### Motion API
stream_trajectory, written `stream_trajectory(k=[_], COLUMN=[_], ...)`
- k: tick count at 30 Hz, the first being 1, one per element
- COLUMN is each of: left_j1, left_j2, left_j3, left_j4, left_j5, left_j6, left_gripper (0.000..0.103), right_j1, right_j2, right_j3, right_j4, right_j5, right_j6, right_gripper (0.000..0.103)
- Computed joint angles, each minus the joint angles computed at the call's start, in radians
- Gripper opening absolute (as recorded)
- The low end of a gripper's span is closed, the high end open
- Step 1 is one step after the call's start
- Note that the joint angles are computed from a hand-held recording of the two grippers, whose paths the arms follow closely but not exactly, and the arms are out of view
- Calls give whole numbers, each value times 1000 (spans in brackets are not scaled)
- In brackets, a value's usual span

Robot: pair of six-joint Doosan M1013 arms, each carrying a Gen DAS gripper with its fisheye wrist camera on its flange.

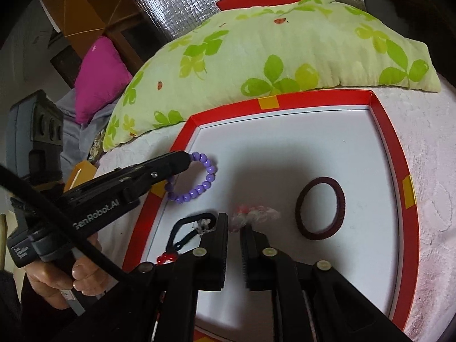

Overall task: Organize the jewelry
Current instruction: 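Lower both held bracelets into the red box and open both tools, then withdraw both tools from the red box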

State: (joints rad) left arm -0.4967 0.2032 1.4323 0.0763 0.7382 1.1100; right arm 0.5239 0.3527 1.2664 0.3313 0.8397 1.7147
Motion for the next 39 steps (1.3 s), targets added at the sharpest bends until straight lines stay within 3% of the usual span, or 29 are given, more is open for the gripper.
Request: stream_trajectory(k=[1,3,4,8,12,18,27,39], left_j1=[-3,-12,-15,-15,-25,-43,-77,-127], left_j2=[1,2,1,-19,-46,-82,-114,-191], left_j3=[-2,-5,-5,7,24,50,80,164], left_j4=[5,45,63,85,139,213,318,408], left_j5=[6,20,24,7,-13,-13,83,138], left_j6=[8,-4,-13,-42,-94,-163,-241,-373], left_gripper=[14,32,35,38,49,52,61,68], right_j1=[-2,-5,-5,-9,-16,-19,-23,-18], right_j2=[2,4,3,-13,-34,-64,-101,-162], right_j3=[-1,-1,0,17,35,61,95,149], right_j4=[5,11,7,12,20,5,-17,-23], right_j5=[6,16,18,9,-24,-69,-87,-113], right_j6=[2,12,15,21,32,56,101,108], right_gripper=[12,12,12,14,17,18,18,22])
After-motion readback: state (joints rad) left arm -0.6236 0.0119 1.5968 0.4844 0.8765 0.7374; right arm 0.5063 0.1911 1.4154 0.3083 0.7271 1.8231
